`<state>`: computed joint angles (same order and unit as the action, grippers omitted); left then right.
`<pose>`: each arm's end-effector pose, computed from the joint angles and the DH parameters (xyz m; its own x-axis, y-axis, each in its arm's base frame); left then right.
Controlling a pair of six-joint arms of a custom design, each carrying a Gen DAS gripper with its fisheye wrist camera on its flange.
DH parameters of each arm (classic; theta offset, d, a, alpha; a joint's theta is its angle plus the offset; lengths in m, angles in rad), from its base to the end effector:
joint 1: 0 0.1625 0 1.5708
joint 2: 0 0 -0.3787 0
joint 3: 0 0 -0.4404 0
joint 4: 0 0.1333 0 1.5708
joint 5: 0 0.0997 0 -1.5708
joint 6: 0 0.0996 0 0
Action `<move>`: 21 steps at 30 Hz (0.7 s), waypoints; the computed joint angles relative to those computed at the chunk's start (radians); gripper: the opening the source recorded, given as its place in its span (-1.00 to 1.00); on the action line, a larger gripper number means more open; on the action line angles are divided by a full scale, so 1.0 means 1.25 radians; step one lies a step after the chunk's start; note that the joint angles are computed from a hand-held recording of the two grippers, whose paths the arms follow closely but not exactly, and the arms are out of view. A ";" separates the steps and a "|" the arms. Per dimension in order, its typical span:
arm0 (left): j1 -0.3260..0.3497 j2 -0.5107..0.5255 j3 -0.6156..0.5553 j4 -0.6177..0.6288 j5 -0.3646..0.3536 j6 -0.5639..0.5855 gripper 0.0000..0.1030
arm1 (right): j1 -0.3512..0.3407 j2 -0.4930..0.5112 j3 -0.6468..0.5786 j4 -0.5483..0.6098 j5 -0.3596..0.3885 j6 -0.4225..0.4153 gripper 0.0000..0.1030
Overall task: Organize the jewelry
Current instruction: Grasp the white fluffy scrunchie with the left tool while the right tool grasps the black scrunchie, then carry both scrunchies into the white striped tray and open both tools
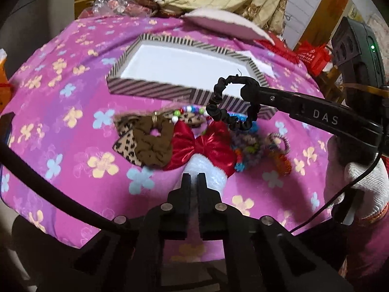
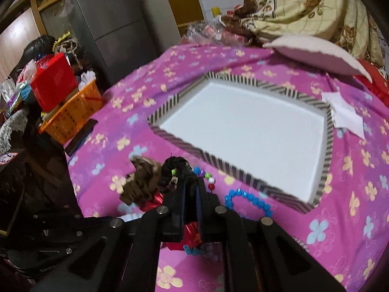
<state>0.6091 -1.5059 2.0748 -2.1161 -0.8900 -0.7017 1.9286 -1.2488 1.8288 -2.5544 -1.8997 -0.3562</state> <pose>-0.2926 -0.4431 0.2234 -0.8595 0.1240 -0.4958 0.3471 0.8537 -0.3882 0.3108 -0.5424 0.2329 -0.7601 -0.4997 0.4154 -0.6265 0.7332 -0.2645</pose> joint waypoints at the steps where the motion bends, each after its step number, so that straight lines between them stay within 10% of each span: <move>1: -0.002 -0.004 0.000 0.000 -0.002 0.000 -0.49 | 0.002 -0.001 -0.001 -0.002 0.002 0.002 -0.85; 21: 0.052 0.054 -0.124 -0.049 0.108 0.025 -0.51 | -0.011 0.068 -0.090 -0.051 -0.017 0.058 -0.85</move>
